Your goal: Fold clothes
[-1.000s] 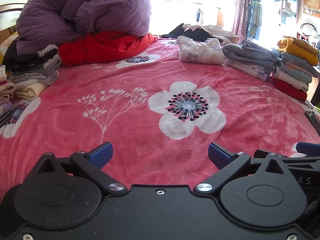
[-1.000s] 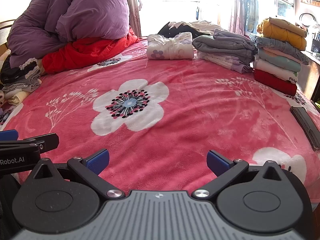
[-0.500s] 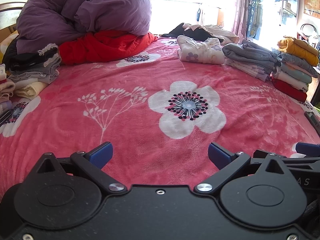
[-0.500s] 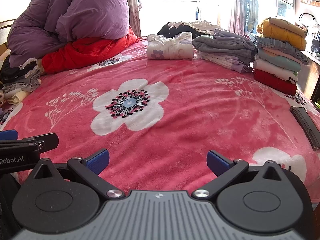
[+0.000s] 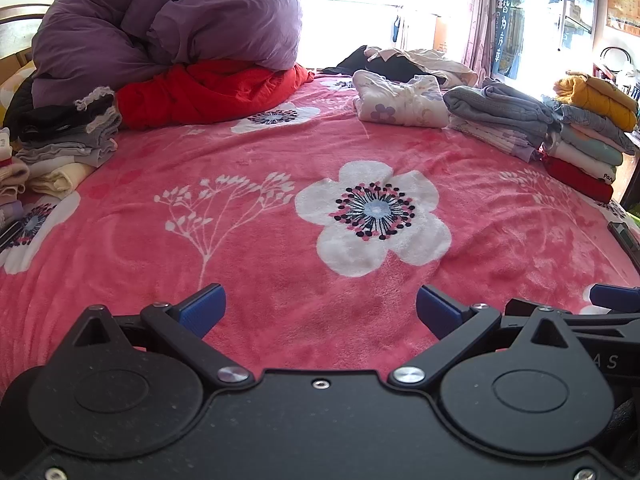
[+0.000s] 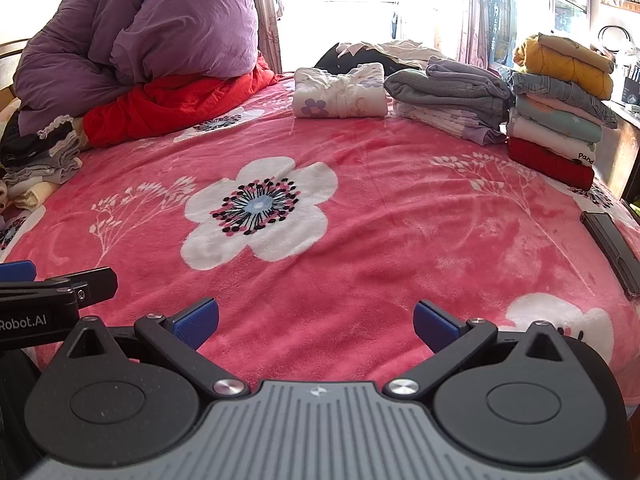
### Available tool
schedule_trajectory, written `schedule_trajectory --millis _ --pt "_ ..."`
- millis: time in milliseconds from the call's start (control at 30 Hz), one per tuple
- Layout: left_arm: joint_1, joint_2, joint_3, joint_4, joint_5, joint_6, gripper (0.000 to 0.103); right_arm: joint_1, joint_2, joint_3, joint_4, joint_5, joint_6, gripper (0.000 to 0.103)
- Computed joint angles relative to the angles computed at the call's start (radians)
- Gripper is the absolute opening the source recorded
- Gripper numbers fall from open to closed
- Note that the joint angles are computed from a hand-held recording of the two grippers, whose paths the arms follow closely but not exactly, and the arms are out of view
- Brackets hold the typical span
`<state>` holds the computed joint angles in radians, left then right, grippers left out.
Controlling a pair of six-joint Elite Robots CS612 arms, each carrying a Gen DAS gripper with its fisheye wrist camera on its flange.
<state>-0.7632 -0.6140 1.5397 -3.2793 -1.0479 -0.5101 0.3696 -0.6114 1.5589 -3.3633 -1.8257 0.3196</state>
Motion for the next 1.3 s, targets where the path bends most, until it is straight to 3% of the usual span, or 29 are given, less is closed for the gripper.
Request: schedule_trajectory --millis 467,700,900,1033,1167,1233,1300 --pt "0.000 -0.002 0.004 -0.003 0.008 0.003 0.103 0.002 0.000 0.002 -0.008 -0.002 0.001 0.103" --pt "0.015 -0.031 0.037 0.012 0.018 -0.016 0.103 0.002 0.009 -0.012 -0.052 0.057 -0.036 0.103" --pt "0.050 -0.074 0.090 -0.007 -0.019 -0.058 0.103 0.005 0.032 -0.066 -0.105 0.137 -0.099 0.103" --pt "0.070 -0.105 0.124 0.035 0.044 -0.079 0.103 0.010 0.054 -0.118 -0.124 0.182 -0.173 0.103" --pt "0.084 -0.118 0.167 -0.024 0.146 -0.050 0.103 0.015 0.079 -0.179 -0.136 0.241 -0.249 0.103" --pt "0.091 -0.126 0.183 -0.010 0.194 -0.033 0.103 0.016 0.098 -0.215 -0.139 0.264 -0.284 0.103" --pt "0.110 -0.144 0.189 0.091 0.207 -0.062 0.103 0.016 0.120 -0.254 -0.142 0.287 -0.304 0.103"
